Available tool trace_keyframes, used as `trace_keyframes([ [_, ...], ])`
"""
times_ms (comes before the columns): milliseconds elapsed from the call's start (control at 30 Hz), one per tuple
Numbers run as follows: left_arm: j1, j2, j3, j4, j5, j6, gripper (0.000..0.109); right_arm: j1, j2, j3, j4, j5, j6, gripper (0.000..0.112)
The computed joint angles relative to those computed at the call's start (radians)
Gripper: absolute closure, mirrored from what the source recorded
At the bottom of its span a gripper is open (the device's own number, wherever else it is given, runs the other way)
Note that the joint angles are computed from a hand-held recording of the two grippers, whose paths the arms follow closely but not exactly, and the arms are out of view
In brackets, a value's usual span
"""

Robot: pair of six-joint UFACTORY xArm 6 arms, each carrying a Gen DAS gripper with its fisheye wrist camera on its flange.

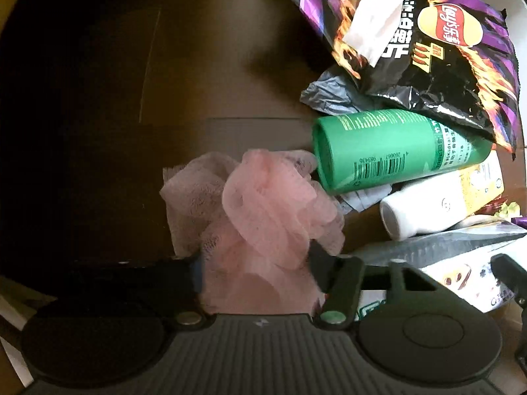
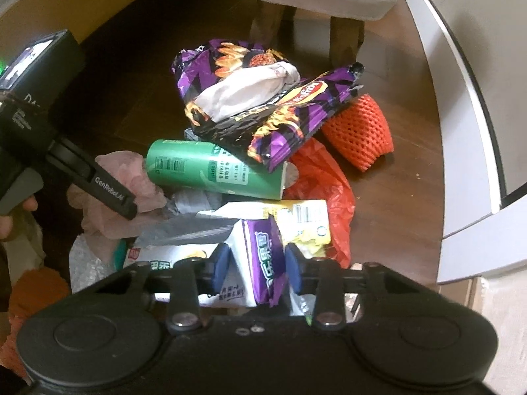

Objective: Collect trash
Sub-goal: 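Lower the left tool to the pink mesh scrunchie while the right tool grasps the white snack box, then lift the scrunchie and snack box and carry both over the green wastebasket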

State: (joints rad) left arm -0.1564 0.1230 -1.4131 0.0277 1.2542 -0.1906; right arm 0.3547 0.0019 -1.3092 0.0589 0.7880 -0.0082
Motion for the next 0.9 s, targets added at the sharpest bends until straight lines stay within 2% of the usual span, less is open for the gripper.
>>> trace_keyframes([
  [33, 0.001, -0.001, 0.001, -0.002, -0.001, 0.003, 0.067, 0.0, -0.007, 0.007, -0.008, -0.007, -0.001, 0.081],
  [133, -0.001, -0.01, 0.008, 0.01, -0.01, 0.012, 0.075, 0.003, -0.027, 0.019, -0.032, -0.013, -0.006, 0.085],
  [300, -0.007, -0.016, -0.04, 0.023, 0.044, 0.003, 0.082, 0.001, -0.077, 0.026, -0.053, 0.008, 0.008, 0.089],
  [600, -0.065, -0.016, -0.242, 0.094, 0.215, -0.025, 0.085, -0.034, -0.231, 0.069, -0.026, 0.019, 0.028, 0.09],
  [833, -0.141, -0.005, -0.539, 0.115, 0.389, -0.125, 0.085, -0.082, -0.379, 0.081, 0.044, 0.059, -0.028, 0.09],
  [900, -0.163, -0.007, -0.612, 0.122, 0.416, -0.157, 0.085, -0.099, -0.409, 0.067, 0.069, 0.072, -0.055, 0.09],
])
